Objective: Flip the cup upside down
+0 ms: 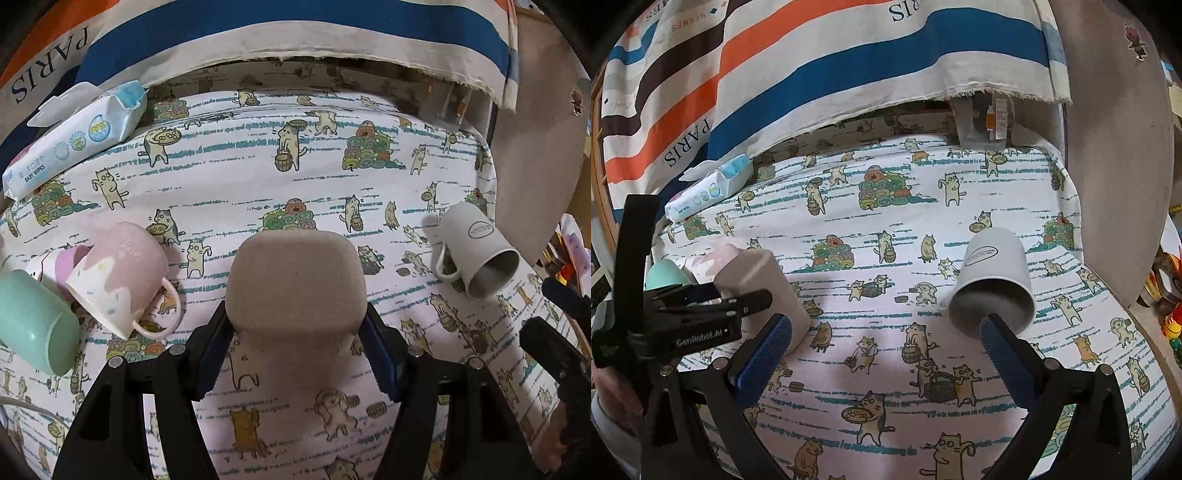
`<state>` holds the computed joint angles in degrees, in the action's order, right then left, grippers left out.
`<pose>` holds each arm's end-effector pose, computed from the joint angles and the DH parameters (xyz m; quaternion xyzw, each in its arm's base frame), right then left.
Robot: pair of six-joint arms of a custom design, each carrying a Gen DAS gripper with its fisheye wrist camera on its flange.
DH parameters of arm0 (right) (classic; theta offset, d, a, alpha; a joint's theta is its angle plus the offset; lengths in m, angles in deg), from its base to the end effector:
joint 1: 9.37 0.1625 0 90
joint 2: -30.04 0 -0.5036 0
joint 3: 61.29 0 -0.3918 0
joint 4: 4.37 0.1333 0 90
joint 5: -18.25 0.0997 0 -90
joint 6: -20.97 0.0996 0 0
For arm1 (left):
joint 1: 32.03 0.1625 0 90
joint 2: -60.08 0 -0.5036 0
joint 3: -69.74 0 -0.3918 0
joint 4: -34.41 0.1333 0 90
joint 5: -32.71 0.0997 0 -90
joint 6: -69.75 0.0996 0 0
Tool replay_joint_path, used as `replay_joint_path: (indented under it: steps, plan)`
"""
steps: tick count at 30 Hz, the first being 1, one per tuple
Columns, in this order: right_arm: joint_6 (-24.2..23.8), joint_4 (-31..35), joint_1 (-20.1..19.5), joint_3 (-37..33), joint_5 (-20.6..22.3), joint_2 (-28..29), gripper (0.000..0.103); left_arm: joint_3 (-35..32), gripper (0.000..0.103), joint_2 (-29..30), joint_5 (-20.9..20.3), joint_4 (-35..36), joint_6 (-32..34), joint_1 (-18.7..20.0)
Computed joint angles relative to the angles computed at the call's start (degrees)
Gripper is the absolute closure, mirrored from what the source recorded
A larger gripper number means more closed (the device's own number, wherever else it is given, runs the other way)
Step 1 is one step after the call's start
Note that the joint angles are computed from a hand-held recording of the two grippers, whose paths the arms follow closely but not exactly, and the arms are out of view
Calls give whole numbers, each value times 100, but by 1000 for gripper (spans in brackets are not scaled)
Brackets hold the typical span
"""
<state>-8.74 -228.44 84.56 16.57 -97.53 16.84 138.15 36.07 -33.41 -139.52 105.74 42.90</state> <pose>0.1430 -0.7690 -0.0148 0.1103 -0.8038 0.5001 0.3026 -0.0598 -0.8899 0.0865 0.3337 0.8610 -0.2900 0.2515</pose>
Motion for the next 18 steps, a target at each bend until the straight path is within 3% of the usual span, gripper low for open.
replay_joint_path:
  steps: [5,9,15,18]
  plan:
    - [89,3,-12,19,11,-13,0,18,37,113,-2,-410,462,3]
    - [57,-39,0,42,36,-24,0,-94,36,54,-344,-43,169,104]
    - [-176,-222,71,9,-17,19,0,152,14,-105,-555,-615,378,117]
    - [-184,-261,102,34,67,10,0,279,11,-202,-540,-1014,601,92]
